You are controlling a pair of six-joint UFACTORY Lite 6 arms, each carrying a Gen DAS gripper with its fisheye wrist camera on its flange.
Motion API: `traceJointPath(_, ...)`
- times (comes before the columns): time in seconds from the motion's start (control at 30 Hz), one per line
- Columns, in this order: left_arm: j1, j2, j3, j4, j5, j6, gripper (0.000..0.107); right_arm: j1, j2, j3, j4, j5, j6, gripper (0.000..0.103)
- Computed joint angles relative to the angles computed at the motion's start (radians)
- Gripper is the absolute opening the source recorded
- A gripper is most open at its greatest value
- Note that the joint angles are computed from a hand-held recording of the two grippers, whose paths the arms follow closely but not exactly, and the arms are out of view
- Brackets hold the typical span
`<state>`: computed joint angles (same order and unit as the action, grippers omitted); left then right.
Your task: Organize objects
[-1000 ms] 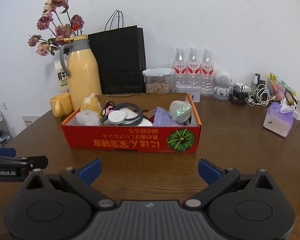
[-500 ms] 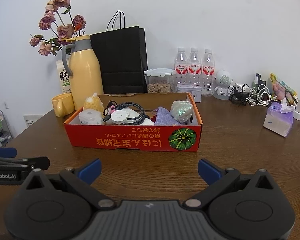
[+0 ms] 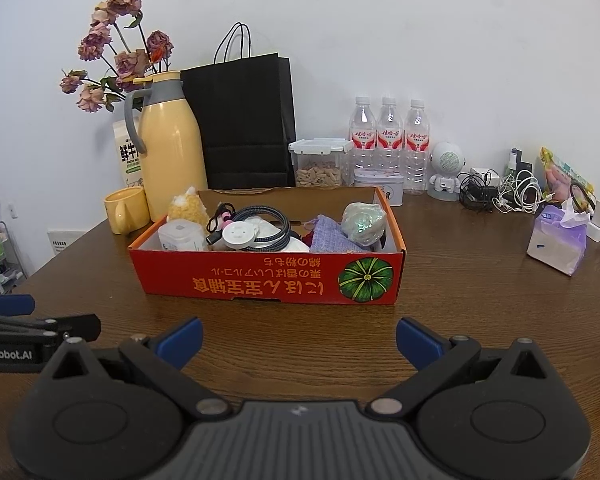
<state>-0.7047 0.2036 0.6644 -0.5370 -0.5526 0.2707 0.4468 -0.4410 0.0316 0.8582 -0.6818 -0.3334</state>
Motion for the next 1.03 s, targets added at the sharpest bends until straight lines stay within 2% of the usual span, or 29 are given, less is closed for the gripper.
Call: traceJointPath(1.03,0.004,0.014,0.005,0.035,-0.002,-0.033,0.103,-0.01,-0.007,0.003,-0.005,0.012,-0.009,0.103)
